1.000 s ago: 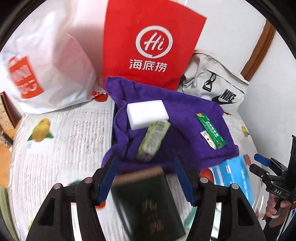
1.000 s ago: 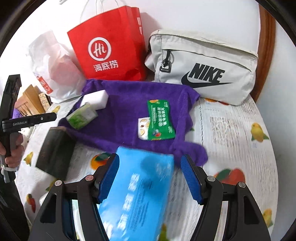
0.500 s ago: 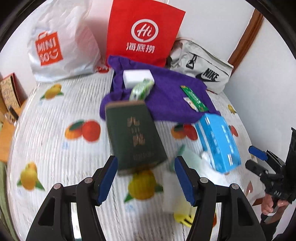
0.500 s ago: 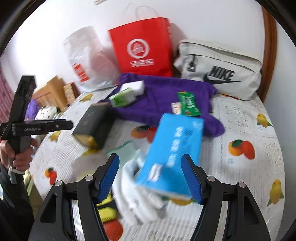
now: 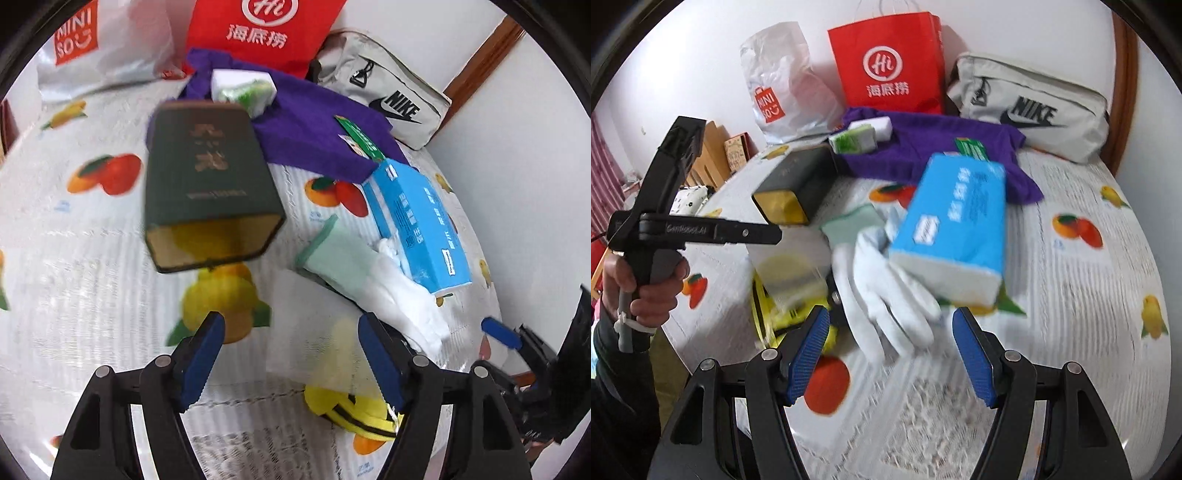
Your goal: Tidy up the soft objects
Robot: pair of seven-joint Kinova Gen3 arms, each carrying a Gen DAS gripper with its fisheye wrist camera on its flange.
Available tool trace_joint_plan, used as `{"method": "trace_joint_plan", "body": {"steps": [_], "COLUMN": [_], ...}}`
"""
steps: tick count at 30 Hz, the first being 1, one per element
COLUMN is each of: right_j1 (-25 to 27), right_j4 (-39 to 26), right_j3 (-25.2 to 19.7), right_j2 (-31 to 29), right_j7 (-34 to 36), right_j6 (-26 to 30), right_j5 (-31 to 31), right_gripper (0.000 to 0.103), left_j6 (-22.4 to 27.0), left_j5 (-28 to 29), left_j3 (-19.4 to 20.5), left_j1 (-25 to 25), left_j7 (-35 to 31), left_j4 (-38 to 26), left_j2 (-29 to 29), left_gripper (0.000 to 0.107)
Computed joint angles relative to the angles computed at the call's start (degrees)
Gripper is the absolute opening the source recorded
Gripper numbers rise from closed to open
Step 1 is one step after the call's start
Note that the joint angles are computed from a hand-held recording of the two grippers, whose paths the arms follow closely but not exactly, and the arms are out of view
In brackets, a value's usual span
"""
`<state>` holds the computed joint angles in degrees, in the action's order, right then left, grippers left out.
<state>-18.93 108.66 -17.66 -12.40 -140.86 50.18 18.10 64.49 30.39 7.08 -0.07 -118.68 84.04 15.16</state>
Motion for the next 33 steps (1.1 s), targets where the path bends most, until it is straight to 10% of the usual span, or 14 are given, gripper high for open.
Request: {"method": "trace_joint_plan", "body": {"steps": [3, 8, 13, 27, 33], "right_j1": [0.2, 0.5, 0.6, -0.8, -1.4], "right_j4": [1.7, 3.5, 3.5, 3.3, 3.4], "right_j3": [-0.2, 0.0, -0.1, -0.7, -0.6], "right_j2": [-0.6, -1.1, -0.9, 0.5, 0.9], "right_j7": [-1.6, -2.6, -2.7, -2.6, -3.2], "right_j6": [-0.1, -1.0, -1.5, -2.0, -1.6], "right_j5": [-0.4, -1.5, -1.6, -1.1, -0.9], "right_gripper": [0.069, 0.069, 0.069, 0.069, 0.069], "left_j6": [-1.0, 0.3, -1.5, -4.3, -9.1], "left_j5": [0.9, 5.4, 6.1, -2.2, -2.2], "left_j3": [0.6, 1.4, -0.4, -5.0, -5.2], "left_j1": [0.3, -1.7, -2.7, -5.7, -6.9], "left_j7": [-1.3, -6.2, -9.6, -6.8, -9.3], "left_j4": [1.1, 2.0, 4.1, 7.3, 11.7], "left_j2": [0.5, 0.7, -3.8, -5.3, -7.5], "left_gripper": [0.066, 0.013, 0.008, 0.009, 0.072]}}
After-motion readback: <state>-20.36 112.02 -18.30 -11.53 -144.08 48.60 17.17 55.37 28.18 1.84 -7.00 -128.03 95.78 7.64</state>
